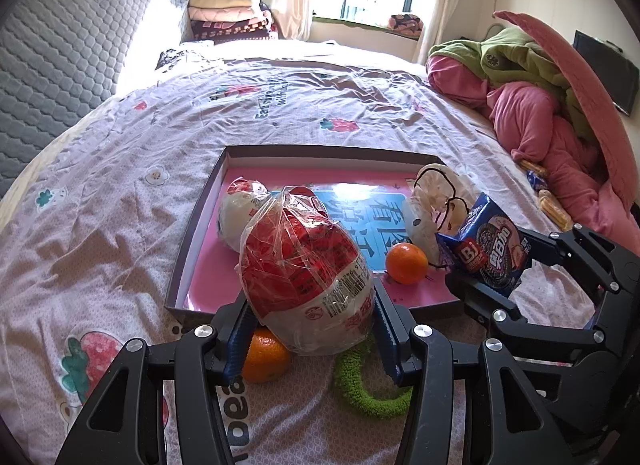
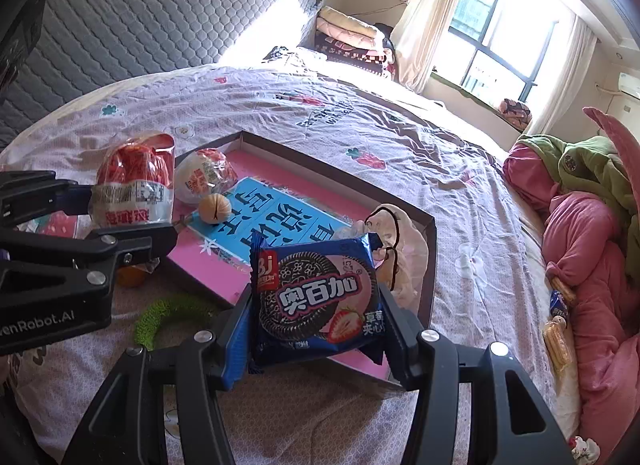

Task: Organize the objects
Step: 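Carry the red package over the tray with left tool while right tool carries the cookie pack in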

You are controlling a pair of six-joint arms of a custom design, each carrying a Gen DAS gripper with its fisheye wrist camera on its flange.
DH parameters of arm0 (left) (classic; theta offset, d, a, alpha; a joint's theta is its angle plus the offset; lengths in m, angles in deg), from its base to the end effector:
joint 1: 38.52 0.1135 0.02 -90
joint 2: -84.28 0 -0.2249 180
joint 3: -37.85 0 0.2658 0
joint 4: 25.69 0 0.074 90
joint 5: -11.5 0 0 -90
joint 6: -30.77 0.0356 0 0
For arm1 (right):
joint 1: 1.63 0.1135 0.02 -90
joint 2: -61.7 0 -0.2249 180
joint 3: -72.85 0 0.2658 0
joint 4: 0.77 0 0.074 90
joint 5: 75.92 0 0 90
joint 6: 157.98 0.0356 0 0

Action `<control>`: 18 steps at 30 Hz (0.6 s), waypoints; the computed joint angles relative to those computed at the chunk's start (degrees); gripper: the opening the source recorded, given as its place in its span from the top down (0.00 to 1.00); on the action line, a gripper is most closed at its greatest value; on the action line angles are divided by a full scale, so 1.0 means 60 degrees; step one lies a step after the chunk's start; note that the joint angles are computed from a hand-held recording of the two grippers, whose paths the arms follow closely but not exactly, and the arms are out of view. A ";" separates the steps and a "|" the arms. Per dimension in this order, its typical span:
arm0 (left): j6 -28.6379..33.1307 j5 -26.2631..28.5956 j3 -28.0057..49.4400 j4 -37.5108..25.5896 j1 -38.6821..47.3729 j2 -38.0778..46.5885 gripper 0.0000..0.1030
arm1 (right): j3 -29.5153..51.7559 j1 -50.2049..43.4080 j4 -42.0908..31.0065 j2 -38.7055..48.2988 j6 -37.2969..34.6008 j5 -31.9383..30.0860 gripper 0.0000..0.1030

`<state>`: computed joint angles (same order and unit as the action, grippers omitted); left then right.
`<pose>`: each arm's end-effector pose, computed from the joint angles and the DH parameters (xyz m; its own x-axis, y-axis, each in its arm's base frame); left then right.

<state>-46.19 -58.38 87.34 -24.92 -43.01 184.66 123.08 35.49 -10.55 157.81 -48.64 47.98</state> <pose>0.2952 -0.0355 0.0460 -0.6791 0.2658 -0.6842 0.4584 0.8816 -0.1125 0.2411 0.1576 0.0608 -0.7040 -0.1881 -0.6848 -0.0179 0.9687 -0.2477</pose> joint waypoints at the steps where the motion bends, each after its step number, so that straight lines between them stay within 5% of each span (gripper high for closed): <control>1: -0.0019 -0.0028 0.0052 0.0008 -0.0031 0.0057 0.47 | -0.0015 -0.0047 0.0046 -0.0021 -0.0024 -0.0038 0.46; 18: -0.0162 -0.0677 0.1121 0.0043 -0.0651 0.0783 0.47 | -0.0007 -0.0779 0.0646 -0.0155 -0.0619 -0.0496 0.46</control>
